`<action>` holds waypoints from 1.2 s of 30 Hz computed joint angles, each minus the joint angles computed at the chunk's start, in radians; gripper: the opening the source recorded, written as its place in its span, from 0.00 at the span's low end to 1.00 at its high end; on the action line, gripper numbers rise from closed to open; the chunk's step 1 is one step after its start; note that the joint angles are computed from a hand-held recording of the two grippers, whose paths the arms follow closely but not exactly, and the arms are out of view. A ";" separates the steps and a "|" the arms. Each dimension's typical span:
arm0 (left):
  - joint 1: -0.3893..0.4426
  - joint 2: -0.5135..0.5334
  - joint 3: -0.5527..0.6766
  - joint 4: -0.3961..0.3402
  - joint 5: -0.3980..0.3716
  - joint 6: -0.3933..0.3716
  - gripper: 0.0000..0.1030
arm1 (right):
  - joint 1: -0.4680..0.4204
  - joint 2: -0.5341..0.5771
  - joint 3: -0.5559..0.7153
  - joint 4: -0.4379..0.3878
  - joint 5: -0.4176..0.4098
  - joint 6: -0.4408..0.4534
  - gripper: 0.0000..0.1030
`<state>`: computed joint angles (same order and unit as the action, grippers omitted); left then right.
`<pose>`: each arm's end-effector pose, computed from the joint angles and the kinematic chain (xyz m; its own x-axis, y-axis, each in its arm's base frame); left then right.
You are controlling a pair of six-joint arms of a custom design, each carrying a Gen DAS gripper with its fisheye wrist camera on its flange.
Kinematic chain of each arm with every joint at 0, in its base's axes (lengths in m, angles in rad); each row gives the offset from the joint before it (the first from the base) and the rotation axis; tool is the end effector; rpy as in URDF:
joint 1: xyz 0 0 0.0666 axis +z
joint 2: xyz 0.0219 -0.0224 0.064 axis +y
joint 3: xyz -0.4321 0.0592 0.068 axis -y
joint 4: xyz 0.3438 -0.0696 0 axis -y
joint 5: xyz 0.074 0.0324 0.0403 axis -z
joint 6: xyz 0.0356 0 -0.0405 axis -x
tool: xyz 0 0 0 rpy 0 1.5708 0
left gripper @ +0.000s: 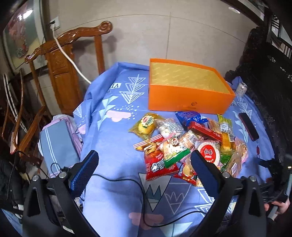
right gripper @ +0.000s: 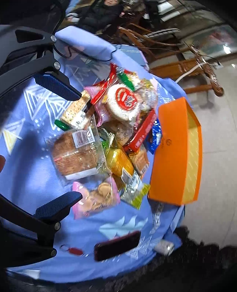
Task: Organize snacks
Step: 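Reach the left tool to the round red-labelled cake while the right tool grasps a clear bread pack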
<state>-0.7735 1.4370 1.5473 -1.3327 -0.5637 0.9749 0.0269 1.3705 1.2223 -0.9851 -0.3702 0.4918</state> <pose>0.3054 -0.2722 0.5078 -0.7582 -0.2375 -0.6073 -0.2984 0.9544 -0.0007 0.3874 0.0229 0.4196 -0.7140 -0.4596 -0.5282 -0.5848 0.8063 0.0888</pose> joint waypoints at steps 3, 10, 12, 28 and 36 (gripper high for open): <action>0.009 0.015 0.010 0.020 0.014 -0.033 0.96 | 0.008 0.044 0.003 0.002 0.000 0.031 0.97; 0.006 0.050 0.015 0.068 0.071 -0.086 0.96 | 0.036 0.084 -0.025 0.029 0.054 0.087 0.93; 0.005 0.060 0.015 0.103 0.101 -0.112 0.96 | 0.033 0.084 -0.038 0.048 0.065 0.081 0.77; -0.016 0.329 0.165 0.161 0.245 -0.297 0.96 | -0.064 0.011 -0.073 0.057 -0.025 -0.072 0.75; -0.020 0.432 0.217 0.097 0.224 -0.242 0.96 | -0.091 0.011 -0.069 0.056 -0.035 -0.079 0.75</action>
<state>-0.7932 1.8694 1.7642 -1.2353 -0.3396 0.7330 -0.0645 1.3820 1.1531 -0.9287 -0.4050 0.4131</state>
